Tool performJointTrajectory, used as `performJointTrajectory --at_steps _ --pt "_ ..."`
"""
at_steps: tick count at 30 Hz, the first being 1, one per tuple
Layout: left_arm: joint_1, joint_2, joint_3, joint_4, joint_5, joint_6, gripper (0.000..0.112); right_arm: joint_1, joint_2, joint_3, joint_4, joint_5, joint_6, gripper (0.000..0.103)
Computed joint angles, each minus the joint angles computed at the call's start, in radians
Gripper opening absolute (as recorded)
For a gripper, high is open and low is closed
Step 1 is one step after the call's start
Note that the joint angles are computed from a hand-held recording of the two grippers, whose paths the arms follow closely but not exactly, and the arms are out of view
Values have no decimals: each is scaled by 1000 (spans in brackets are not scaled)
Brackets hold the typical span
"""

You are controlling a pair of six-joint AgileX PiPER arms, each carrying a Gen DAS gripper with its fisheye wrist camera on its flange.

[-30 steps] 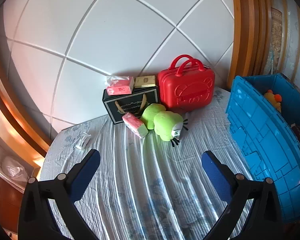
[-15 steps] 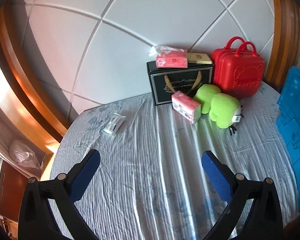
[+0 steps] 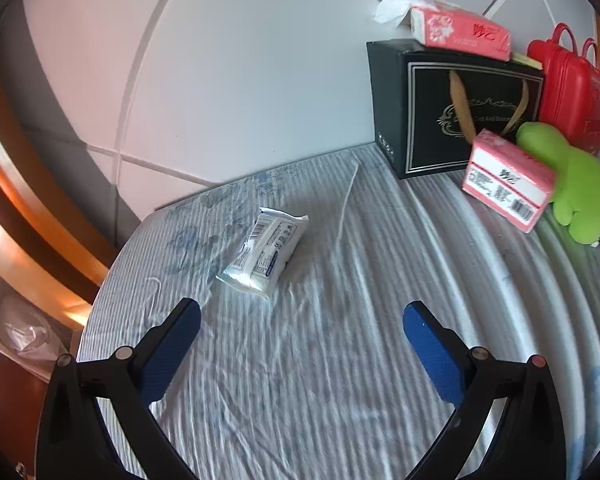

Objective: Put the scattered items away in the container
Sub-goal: 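Grasp the small wipes pack with the left tool while the right tool grasps the lime frog plush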

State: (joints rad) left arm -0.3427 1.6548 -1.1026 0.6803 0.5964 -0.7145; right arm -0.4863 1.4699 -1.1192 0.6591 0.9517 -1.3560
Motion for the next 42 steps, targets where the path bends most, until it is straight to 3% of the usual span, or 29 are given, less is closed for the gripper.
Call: performJointTrajectory --at_steps 4,13,16,18,20,22,23,31,34,42 --pt "109 141 -64 -1 -127 83 103 130 124 -22 -55 -167 32 101" --pt "196 417 -299 -15 -83 236 103 246 312 -96 -209 -334 154 103" --pt "226 436 -325 -80 -111 294 103 293 355 -80 -307 -442 221 103" --pt "237 443 -338 -132 -126 334 102 305 385 -92 -331 -466 257 103" --pt "256 439 -338 -255 -149 433 94 296 403 -111 -293 -454 252 103" --pt "267 427 -318 -375 -182 538 68 294 408 -118 -293 -443 262 103" --pt "262 416 -296 -391 -203 552 61 292 406 -115 -295 -440 259 102" --pt "205 326 -155 -204 -276 289 30 242 350 -85 -273 -383 216 71" --pt "164 289 -112 -109 -244 144 26 218 317 -71 -265 -338 208 64" --pt "31 129 74 -6 -179 -135 22 116 167 49 -225 -207 150 62"
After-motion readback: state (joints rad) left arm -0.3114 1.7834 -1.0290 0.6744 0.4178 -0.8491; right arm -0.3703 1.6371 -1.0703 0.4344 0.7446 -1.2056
